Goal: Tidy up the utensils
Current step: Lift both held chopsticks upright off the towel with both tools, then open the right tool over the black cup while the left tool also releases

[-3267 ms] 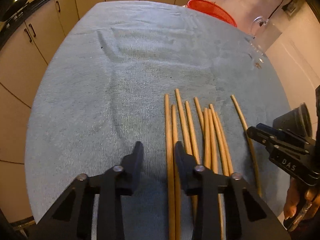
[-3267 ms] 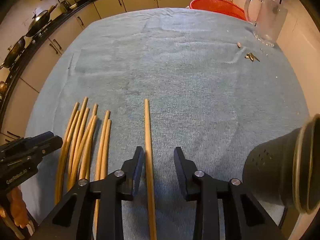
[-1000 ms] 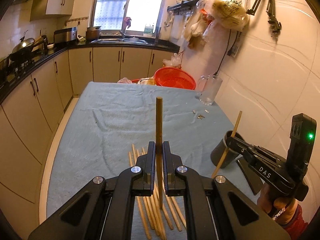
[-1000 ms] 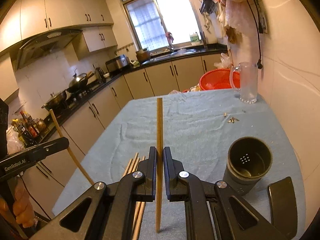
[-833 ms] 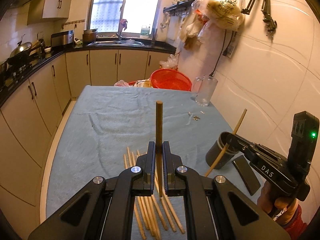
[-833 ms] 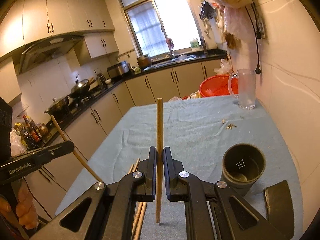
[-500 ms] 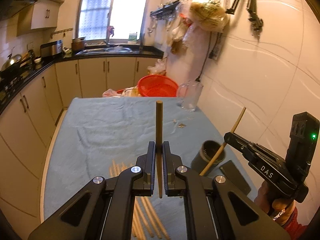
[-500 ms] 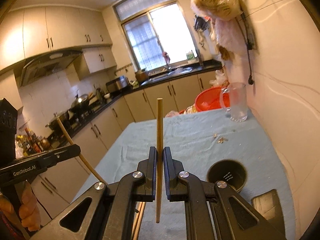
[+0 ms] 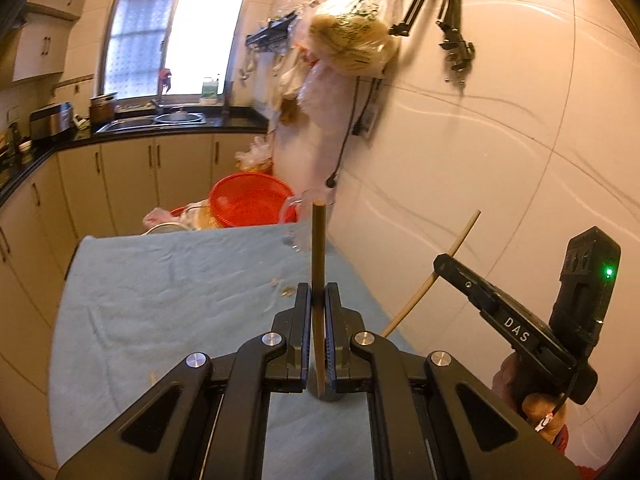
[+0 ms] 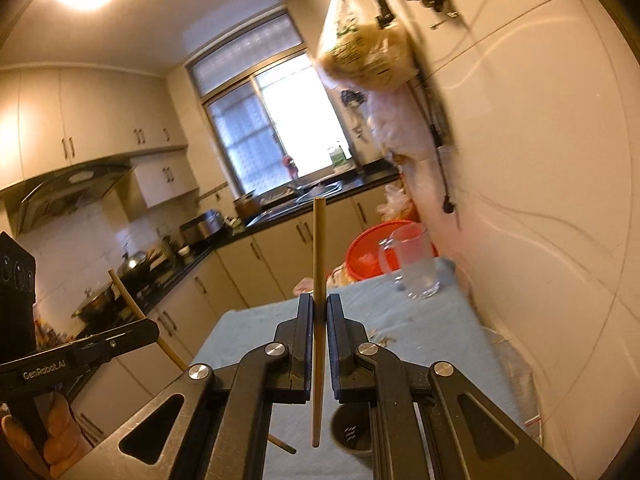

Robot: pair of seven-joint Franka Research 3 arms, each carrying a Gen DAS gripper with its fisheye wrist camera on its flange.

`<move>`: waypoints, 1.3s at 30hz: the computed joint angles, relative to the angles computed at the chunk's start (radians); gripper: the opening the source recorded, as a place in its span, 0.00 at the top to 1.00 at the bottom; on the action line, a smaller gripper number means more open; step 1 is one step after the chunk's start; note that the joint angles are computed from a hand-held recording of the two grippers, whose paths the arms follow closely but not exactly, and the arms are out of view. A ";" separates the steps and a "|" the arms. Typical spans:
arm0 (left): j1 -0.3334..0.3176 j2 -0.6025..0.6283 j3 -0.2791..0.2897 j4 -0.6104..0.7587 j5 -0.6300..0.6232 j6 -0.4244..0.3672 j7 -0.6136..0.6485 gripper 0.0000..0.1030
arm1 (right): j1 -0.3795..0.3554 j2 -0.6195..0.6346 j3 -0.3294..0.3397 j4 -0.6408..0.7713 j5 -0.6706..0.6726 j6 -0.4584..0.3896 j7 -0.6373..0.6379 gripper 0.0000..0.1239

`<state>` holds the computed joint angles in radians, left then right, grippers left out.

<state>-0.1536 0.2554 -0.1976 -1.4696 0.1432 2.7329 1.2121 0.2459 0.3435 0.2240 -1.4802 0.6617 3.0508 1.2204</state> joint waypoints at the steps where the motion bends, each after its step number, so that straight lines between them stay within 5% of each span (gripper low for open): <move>1: -0.001 0.022 -0.005 0.032 -0.006 -0.008 0.008 0.94 | 0.008 0.004 -0.018 0.008 -0.016 -0.001 0.017 0.94; 9: -0.031 0.207 -0.019 0.267 -0.029 -0.119 0.044 0.94 | 0.054 0.084 -0.129 0.098 -0.185 -0.085 0.191 0.94; 23: -0.054 0.391 0.005 0.456 -0.038 -0.306 0.021 0.94 | 0.025 0.276 -0.136 0.330 -0.294 -0.384 0.333 0.93; 27: -0.051 0.377 0.014 0.431 -0.032 -0.286 0.004 0.94 | 0.017 0.269 -0.138 0.316 -0.295 -0.387 0.346 0.92; 30: -0.044 0.355 0.012 0.400 -0.033 -0.265 -0.007 0.93 | 0.016 0.237 -0.139 0.272 -0.295 -0.348 0.355 0.80; 34: -0.042 0.278 0.025 0.292 -0.013 -0.194 -0.052 0.69 | 0.020 0.174 -0.141 0.194 -0.296 -0.274 0.356 0.77; 38: -0.049 0.154 0.059 0.111 0.065 -0.072 -0.135 0.60 | 0.007 0.082 -0.108 0.067 -0.261 -0.172 0.297 0.77; 39: -0.055 0.099 0.080 0.029 0.104 -0.019 -0.184 0.49 | 0.003 0.058 -0.095 0.034 -0.246 -0.148 0.271 0.76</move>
<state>-0.2088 0.3544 -0.1177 -1.4402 0.2470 2.7141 1.0279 0.2486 0.4013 0.1294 -1.4464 0.4156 2.9027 1.4916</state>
